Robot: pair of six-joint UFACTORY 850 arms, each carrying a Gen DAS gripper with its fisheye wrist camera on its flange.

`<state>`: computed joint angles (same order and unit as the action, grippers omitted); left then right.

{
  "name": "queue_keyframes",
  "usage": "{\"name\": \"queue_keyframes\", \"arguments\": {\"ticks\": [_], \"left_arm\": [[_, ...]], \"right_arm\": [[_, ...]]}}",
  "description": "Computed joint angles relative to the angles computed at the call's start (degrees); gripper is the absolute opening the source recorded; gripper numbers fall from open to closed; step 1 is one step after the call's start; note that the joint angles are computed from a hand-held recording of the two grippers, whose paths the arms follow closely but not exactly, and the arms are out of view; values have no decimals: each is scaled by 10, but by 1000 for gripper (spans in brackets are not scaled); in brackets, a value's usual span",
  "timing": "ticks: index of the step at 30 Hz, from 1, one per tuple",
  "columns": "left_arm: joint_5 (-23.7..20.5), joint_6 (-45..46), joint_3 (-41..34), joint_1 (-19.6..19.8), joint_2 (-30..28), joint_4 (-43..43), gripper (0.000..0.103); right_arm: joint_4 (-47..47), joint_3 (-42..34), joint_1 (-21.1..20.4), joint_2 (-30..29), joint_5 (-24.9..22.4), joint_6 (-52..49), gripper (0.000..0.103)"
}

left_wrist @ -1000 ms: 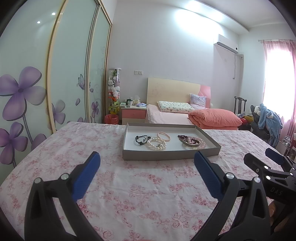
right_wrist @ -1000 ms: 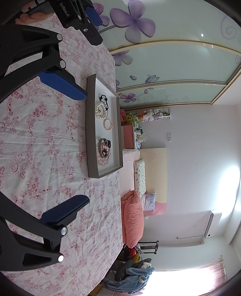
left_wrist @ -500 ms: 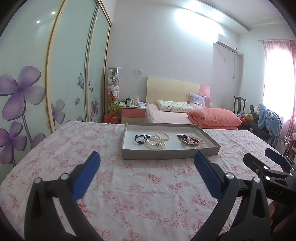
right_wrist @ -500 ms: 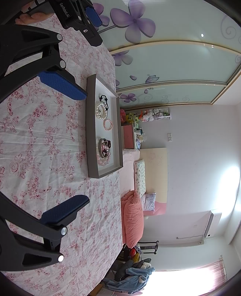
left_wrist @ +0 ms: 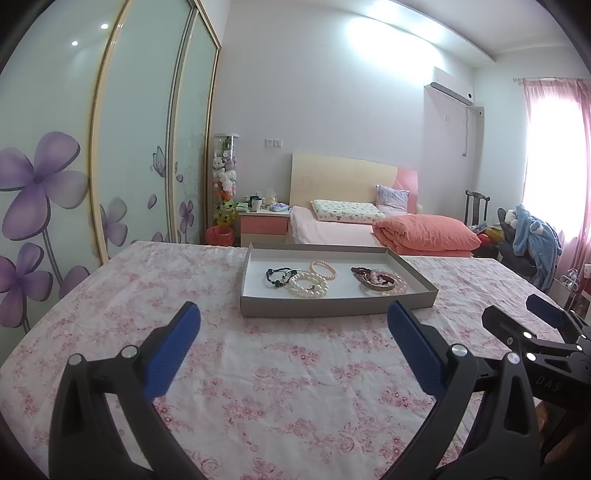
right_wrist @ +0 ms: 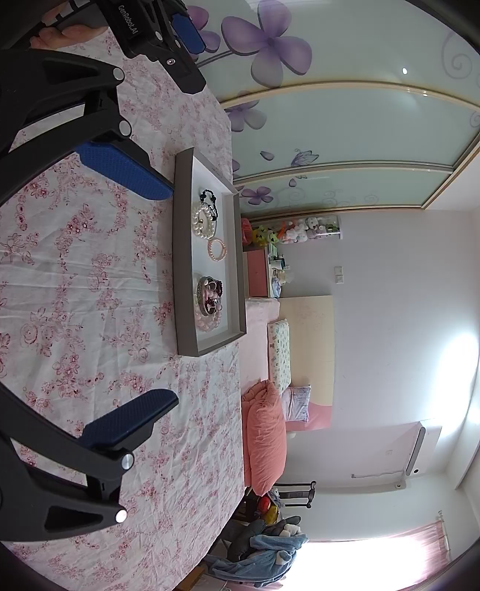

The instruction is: Organize jewelry

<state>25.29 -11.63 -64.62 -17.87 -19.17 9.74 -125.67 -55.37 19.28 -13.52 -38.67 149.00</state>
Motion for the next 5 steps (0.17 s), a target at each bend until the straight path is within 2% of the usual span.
{"name": "queue_keyframes", "arguments": {"ticks": [5], "left_arm": [[-6, -11, -6, 3, -3, 13, 99]], "right_arm": [[1, -1, 0, 0, 0, -1, 101]]}}
